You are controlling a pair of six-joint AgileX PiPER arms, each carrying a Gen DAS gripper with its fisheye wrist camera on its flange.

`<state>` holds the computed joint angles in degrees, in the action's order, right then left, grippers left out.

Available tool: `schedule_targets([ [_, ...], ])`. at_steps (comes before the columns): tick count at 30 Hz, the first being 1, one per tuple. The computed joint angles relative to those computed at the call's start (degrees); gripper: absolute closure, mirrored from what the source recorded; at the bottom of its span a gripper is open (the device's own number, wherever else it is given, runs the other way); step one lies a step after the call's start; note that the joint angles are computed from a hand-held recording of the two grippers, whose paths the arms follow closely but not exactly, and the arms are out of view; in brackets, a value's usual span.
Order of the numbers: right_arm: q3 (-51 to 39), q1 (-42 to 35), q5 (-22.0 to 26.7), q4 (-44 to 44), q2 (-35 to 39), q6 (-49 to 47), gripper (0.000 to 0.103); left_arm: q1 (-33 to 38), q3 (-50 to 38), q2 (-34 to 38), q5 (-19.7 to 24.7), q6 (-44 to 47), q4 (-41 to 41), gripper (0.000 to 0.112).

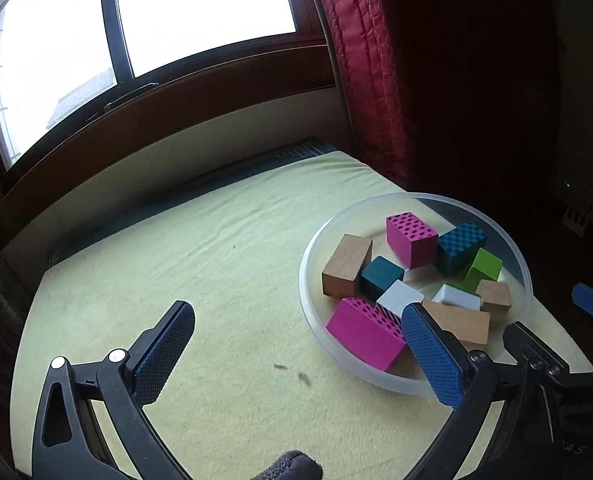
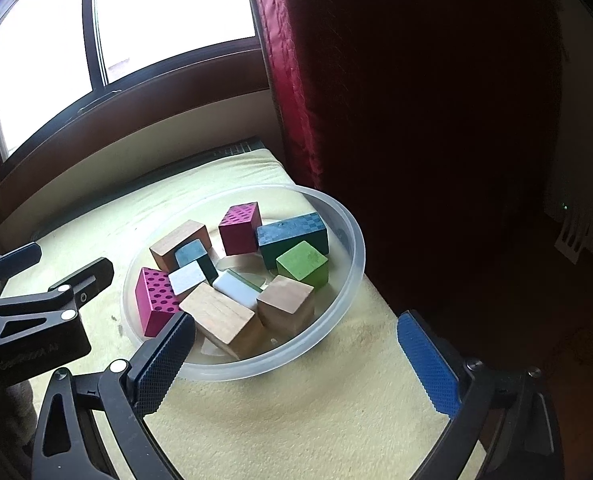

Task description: Organize rigid objects

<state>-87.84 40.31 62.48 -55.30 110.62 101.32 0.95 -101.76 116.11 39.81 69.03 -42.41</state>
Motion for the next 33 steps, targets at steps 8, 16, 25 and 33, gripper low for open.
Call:
schedule_targets([
  [8, -2.3, 1.0, 3.8, -0.4, 1.0, -2.1, 0.0, 0.4, 0.7, -0.8, 0.1, -0.7, 0.3, 0.009],
  [16, -4.0, 1.2, 4.9, 0.1, 1.9, -4.4, 0.0, 0.4, 1.7, -1.2, -0.5, 0.3, -0.3, 0.009],
  [25, -6.1, 1.5, 5.6, 0.6, 3.5, -7.1, 0.0, -0.2, 2.7, -1.3, -2.3, -0.1, 1.5, 0.009],
  [33, -6.6, 1.6, 5.6, 0.9, 4.0, -7.6, 0.0, -0.2, 2.5, -1.1, -1.5, 0.0, 1.2, 0.009],
])
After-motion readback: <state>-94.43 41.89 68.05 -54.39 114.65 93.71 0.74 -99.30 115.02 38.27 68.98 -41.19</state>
